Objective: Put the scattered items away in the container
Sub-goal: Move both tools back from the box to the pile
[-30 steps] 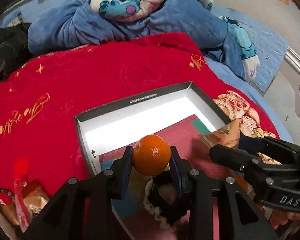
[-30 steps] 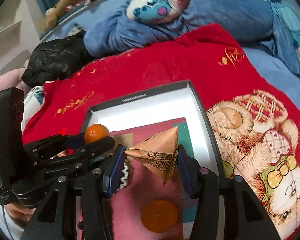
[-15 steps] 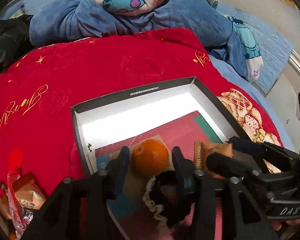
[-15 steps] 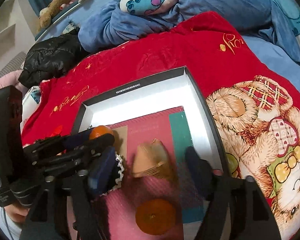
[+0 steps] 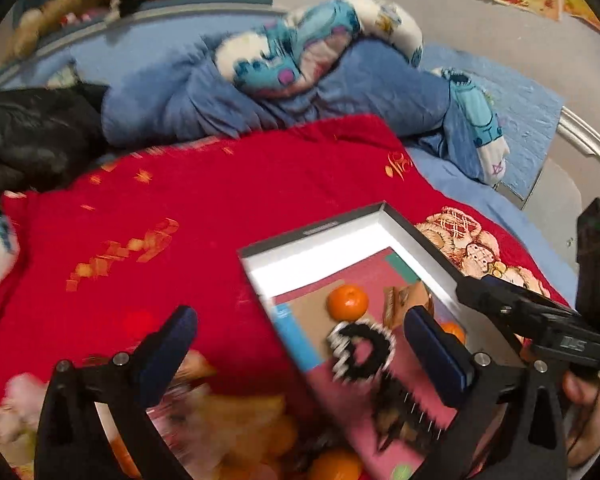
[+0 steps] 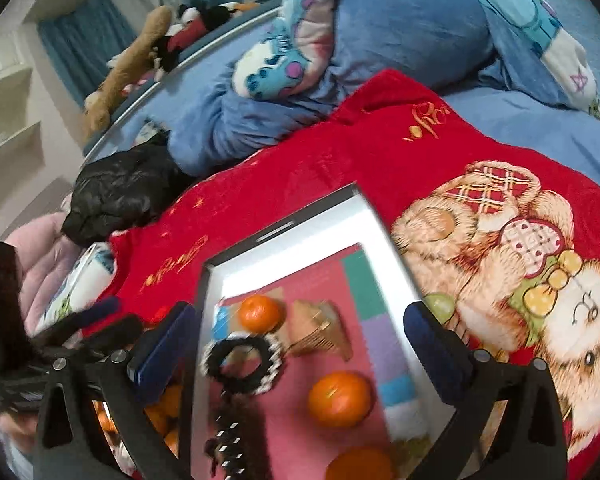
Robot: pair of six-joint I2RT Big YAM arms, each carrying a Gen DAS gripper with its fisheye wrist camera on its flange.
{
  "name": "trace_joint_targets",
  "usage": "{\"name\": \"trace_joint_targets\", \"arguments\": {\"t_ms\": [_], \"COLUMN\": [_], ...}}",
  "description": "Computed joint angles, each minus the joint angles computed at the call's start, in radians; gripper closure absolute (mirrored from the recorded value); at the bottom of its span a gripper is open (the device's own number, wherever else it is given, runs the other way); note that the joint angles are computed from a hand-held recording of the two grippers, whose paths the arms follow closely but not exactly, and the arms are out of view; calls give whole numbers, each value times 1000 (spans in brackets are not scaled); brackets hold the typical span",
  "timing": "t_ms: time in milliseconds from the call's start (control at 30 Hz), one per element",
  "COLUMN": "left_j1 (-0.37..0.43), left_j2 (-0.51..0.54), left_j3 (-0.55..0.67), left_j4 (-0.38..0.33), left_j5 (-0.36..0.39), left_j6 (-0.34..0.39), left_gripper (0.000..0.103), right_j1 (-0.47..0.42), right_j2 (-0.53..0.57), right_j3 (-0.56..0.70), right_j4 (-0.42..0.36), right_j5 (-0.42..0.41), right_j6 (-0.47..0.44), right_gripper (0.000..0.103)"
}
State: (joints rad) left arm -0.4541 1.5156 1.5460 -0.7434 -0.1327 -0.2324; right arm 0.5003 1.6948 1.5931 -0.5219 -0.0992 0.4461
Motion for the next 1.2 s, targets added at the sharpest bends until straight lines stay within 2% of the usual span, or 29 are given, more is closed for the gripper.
{"name": "trace_joint_targets", "arguments": {"t_ms": [133, 233, 400, 467, 533, 600, 667, 733, 767, 800, 900, 1033, 1100, 1200], "left_j1": [19, 39, 91, 118, 150, 191, 228, 247, 255, 264, 261, 226, 228, 231], "left_j2": [-178, -308, -517, -586, -661, -737, -774, -776, -762, -742, -704, -647, -635, -605], "left_j3": [-152, -245, -391, -444, -515, -597, -658, -703, -709, -709, -721, -708, -712, -715], "left_j4": [37, 14, 21, 31, 64, 103, 133, 161, 148, 125, 126, 107, 112, 117], "left_j5": [-72, -141, -157, -175, -166, -99, -45, -21, -9, 2, 5, -32, -16, 4], "left_j6": [37, 51, 57, 34, 2, 2, 3, -11, -15, -16, -25, -14, -38, -36], "left_gripper": [0, 0, 0, 0, 0, 0, 0, 0, 0, 0, 0, 0, 0, 0], "right_j1": [66, 128, 236, 268, 304, 340, 372, 390, 391, 387, 373, 350, 336, 329], "right_j2": [-19, -24, -15, -7, -7, -5, 4, 9, 14, 16, 23, 23, 22, 22], "right_j3": [-26, -25, -12, -4, -11, -11, 3, -4, -4, -7, -12, -30, -37, -44], "right_j4": [13, 35, 102, 129, 165, 173, 154, 173, 175, 176, 183, 178, 175, 184], "right_j5": [7, 37, 74, 76, 80, 104, 170, 212, 209, 201, 187, 167, 135, 111], "right_j6": [-31, -68, -94, -89, -96, -137, -178, -188, -179, -172, -160, -135, -104, -114], "right_gripper": [0, 0, 0, 0, 0, 0, 0, 0, 0, 0, 0, 0, 0, 0]}}
